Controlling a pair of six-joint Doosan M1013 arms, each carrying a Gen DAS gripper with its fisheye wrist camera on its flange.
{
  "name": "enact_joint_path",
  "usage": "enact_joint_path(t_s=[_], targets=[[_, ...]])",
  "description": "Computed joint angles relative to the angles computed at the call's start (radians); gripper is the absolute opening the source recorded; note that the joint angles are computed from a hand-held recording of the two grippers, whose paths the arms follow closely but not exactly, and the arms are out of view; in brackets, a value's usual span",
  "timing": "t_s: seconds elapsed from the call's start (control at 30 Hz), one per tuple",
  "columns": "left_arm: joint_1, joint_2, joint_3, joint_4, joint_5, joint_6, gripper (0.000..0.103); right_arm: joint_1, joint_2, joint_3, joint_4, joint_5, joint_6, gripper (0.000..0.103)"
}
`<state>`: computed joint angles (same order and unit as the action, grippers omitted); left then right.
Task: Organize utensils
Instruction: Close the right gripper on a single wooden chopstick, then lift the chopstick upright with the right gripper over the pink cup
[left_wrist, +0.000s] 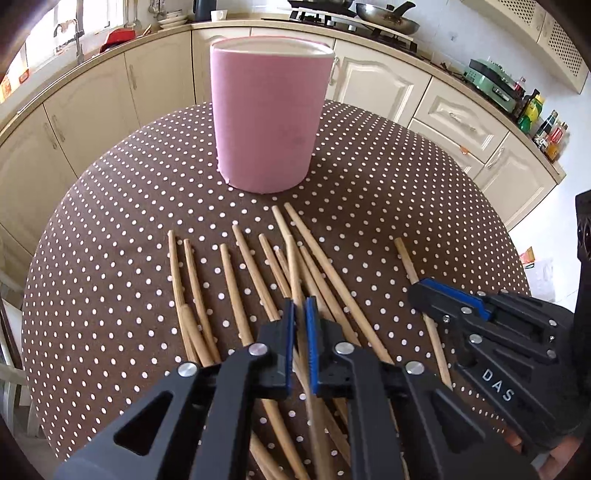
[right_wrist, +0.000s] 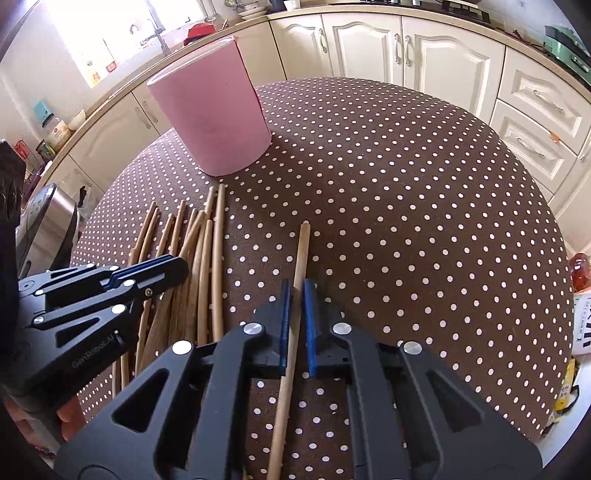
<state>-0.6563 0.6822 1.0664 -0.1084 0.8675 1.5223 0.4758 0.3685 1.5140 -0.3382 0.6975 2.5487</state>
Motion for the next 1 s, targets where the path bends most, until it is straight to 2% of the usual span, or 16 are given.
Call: enact_joint_path(t_s=[0.13, 0.27, 0.4, 0.53, 0.67, 0.9, 1.0], targets=[[0.01, -0.017, 0.019, -0.055, -0.017, 0.035, 0.006, -0.005, -0.007, 0.007, 0.042, -0.039, -0.032, 0.006], [0.017, -0.052, 0.046, -0.085, -0.061, 0.072, 0.006, 0.0, -0.019, 0.009, 0.026, -0.069, -0.021, 0.006], [0.029, -0.095, 0.077, -0.171, -0.104, 0.151, 0.006, 0.006, -0.045, 0.018, -0.005, -0.12, 0.003, 0.006], [0.029, -0.131, 0.097, -0.22, -0.152, 0.208, 0.006, 0.022, -0.068, 0.015, -0.087, -0.148, 0.053, 0.006], [0.043, -0.171, 0.126, -0.331, -0.183, 0.306, 0.006, 0.038, -0.09, 0.008, -0.155, -0.18, 0.091, 0.006], [0.038, -0.221, 0.154, -0.371, -0.283, 0.374, 0.006, 0.063, -0.118, -0.002, -0.333, -0.198, 0.186, 0.006], [0.042, -0.229, 0.146, -0.404, -0.302, 0.406, 0.006, 0.069, -0.121, -0.018, -0.415, -0.192, 0.23, 0.006]])
